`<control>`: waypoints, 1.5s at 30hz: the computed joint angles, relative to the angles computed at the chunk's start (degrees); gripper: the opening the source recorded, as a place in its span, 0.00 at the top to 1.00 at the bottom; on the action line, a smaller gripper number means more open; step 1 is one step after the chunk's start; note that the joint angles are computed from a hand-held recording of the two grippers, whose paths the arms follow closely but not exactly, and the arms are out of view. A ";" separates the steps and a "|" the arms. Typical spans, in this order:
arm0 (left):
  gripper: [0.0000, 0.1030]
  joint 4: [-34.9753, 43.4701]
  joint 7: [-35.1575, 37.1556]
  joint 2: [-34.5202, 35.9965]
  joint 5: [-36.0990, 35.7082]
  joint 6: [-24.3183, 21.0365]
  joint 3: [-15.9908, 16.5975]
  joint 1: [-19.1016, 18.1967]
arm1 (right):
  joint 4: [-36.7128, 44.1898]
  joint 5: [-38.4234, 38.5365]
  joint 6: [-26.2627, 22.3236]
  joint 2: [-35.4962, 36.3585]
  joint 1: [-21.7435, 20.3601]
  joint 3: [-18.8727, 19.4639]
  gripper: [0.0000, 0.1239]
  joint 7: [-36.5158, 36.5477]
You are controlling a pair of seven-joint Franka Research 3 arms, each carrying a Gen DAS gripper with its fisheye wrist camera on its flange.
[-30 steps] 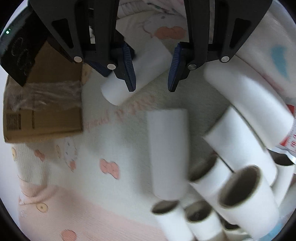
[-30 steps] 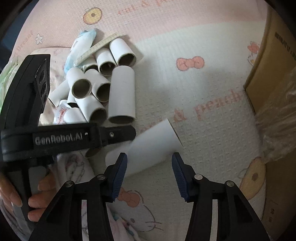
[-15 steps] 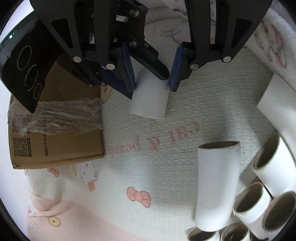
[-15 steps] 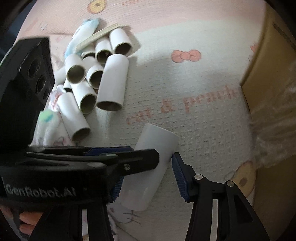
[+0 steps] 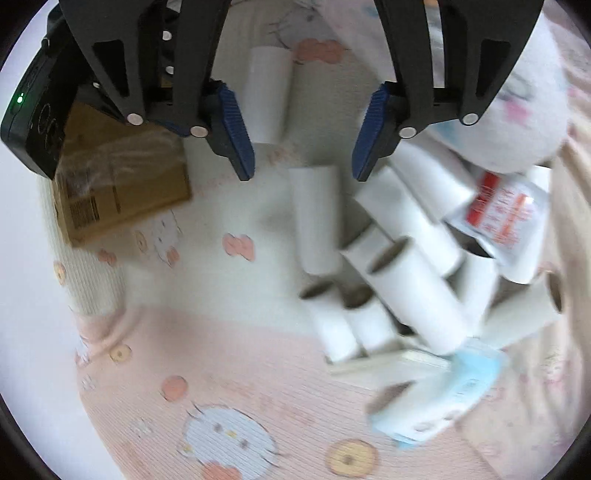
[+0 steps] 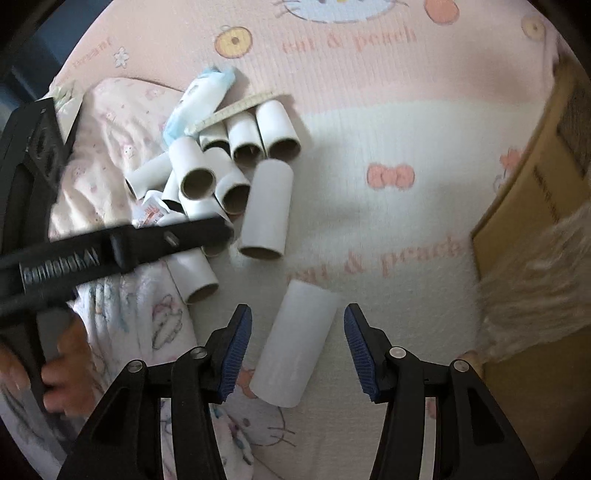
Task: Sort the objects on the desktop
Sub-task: 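Reach the right gripper toward a lone white cardboard tube, then close the right gripper around the white cardboard tube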
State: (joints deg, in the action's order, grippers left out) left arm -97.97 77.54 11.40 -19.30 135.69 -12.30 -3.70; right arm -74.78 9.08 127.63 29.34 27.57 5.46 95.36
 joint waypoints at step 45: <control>0.54 -0.50 15.54 4.57 -24.17 -7.93 -4.75 1.60 | -15.95 5.33 6.92 -8.12 -1.12 1.44 0.67 6.63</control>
State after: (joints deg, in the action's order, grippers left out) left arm -98.47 93.09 15.96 -43.47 127.76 -17.05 -2.10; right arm -90.73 14.41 134.55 21.22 26.45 6.90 101.99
